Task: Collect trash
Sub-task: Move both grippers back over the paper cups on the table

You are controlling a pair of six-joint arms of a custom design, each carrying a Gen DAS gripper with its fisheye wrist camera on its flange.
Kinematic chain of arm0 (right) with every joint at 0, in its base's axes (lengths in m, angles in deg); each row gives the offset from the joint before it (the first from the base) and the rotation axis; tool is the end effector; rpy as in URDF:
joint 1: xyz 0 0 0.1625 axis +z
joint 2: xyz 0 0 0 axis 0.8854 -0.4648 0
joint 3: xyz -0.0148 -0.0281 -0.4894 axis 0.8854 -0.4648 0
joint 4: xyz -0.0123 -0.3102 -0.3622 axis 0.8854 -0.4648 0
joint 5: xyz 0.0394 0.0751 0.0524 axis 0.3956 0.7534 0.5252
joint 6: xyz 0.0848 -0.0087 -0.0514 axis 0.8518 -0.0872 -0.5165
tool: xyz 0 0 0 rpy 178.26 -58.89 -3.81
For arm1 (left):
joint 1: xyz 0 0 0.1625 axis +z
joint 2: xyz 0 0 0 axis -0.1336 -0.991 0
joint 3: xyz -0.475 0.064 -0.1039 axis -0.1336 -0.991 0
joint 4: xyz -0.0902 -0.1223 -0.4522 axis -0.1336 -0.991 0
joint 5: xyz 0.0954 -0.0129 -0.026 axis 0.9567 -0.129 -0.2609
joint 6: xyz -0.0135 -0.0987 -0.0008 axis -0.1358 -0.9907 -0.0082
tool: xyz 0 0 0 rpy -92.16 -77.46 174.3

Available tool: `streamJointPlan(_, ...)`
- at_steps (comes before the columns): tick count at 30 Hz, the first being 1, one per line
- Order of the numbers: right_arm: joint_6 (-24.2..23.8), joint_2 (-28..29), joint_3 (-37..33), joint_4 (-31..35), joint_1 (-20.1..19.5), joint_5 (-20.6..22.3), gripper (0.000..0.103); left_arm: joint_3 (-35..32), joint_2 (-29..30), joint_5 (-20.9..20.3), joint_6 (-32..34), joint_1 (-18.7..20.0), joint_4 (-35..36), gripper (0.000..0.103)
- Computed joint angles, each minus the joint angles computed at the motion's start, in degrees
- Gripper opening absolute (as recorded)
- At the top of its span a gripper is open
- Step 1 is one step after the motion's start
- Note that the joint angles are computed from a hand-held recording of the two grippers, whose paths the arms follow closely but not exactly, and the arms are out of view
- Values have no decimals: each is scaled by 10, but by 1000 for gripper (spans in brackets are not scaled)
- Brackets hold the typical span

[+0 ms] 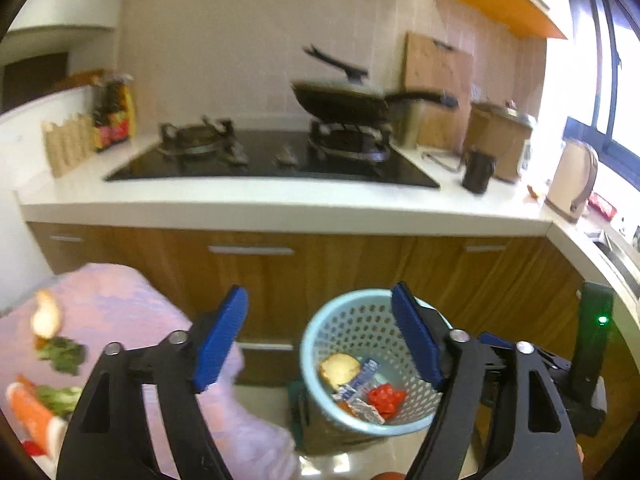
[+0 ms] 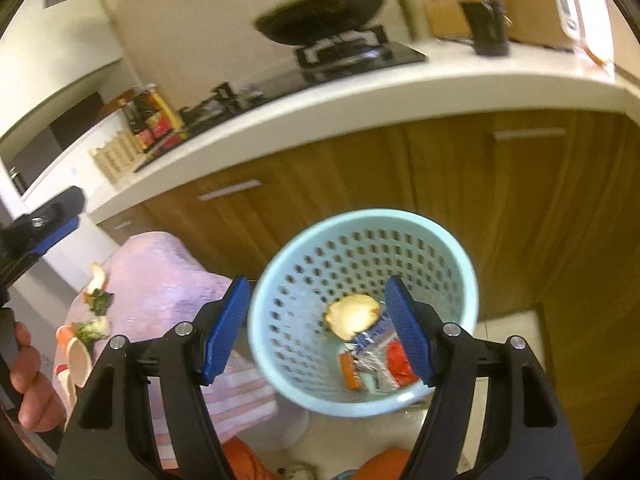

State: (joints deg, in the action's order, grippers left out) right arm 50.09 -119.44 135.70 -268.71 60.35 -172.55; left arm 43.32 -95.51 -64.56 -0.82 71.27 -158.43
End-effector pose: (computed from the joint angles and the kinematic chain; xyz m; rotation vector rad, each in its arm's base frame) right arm 0.4302 -0.5553 0.0164 0.0821 -2.4283 1.2009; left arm -0.1054 -0.6100 0.4389 0.9029 2.3429 -1.0520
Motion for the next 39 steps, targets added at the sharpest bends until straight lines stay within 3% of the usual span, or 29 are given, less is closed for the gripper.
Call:
streamJointPlan(7,-32,38,-64,34,42,7,67,17,-89,23,20,-5,-1,80)
streamJointPlan(13,-59,76,-120,62,66,24,67,12,-140,44,28,17,9,80)
streamJointPlan(24,-99,137,-219,134,96,60,68,-25,-172,90,37,99,-6,80)
streamJointPlan(34,-162,227,-354,209,120,97,72,-55,-173,100,26,190,2,80)
streamJointPlan(39,-170,264,-404,244,123,123,72,-57,-175,98,39,227,2,80)
